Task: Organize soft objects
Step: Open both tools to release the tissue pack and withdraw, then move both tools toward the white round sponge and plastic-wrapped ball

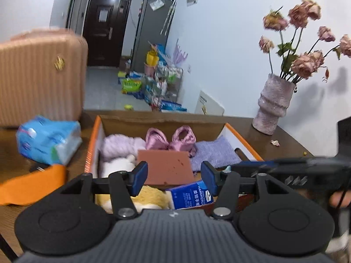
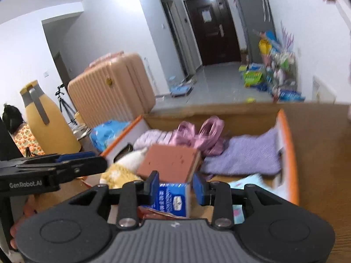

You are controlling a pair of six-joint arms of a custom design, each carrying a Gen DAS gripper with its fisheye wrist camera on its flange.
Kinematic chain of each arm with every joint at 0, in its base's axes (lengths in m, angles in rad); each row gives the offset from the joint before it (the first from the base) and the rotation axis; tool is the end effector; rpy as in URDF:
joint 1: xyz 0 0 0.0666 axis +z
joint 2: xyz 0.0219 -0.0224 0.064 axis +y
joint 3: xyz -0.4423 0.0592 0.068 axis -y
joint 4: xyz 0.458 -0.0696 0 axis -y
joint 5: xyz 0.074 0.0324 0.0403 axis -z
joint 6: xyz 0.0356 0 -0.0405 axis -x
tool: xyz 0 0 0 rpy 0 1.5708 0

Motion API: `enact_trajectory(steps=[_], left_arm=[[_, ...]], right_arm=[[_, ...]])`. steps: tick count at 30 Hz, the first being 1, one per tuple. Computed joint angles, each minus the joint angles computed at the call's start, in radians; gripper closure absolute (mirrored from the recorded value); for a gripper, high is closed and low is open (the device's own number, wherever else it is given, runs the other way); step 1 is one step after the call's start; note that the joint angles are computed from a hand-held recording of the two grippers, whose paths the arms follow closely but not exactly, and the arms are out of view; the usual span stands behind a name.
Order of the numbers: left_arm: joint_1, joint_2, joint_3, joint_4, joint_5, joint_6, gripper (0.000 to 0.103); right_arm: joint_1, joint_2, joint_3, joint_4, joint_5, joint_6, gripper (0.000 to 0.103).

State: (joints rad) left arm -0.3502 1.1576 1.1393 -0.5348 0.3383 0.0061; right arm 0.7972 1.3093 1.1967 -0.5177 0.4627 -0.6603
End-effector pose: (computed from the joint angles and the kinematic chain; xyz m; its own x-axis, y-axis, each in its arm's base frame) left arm 0.4241 -0.1679 0.4979 -0.4970 0.1754 -0.8498 0.5859 0.7903 -0.1795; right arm 0.3706 0.3561 0.4614 -0.5634 0.2087 -0.7994 -0.0540 0.9562 0.2877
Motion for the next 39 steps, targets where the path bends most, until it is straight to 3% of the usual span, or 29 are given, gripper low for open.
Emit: enact_trajectory(steps=[5, 11, 21, 28, 30, 36, 39], left_arm=[[0.046, -0.107, -0.01, -0.017, 0.0, -0.057, 0.037], [0.095, -0.247, -0.037, -0.062, 0.004, -0.092, 0.021], [0.177, -0.475, -0.116, -0.118, 0.082, -0.106, 0.007], [0.28, -0.645, -0.21, -0.194, 0.19, -0.098, 0.003], [0.336, -0.698, -0.235, -0.225, 0.24, -0.104, 0.003], [0.589, -0.854, -0.313, -0.338, 0.479, -0.179, 0.0], [0.683, -0.882, -0.326, -0.45, 0.583, -0.251, 0.0]], right_arm=[[0.09, -0.09, 0.02, -0.1, 0.218, 0.026, 0.069], [0.223, -0.15, 0.057, -0.247, 0.428, -0.031, 0.063], [0.47, -0.143, 0.131, -0.405, 0.737, -0.13, 0.041], [0.638, -0.093, 0.166, -0.635, 0.841, -0.385, 0.032], [0.686, -0.065, 0.178, -0.742, 0.865, -0.525, 0.031], [0.798, 0.051, 0.217, -1.056, 0.867, -0.918, 0.029], [0.845, 0.101, 0.228, -1.139, 0.845, -1.027, 0.023]])
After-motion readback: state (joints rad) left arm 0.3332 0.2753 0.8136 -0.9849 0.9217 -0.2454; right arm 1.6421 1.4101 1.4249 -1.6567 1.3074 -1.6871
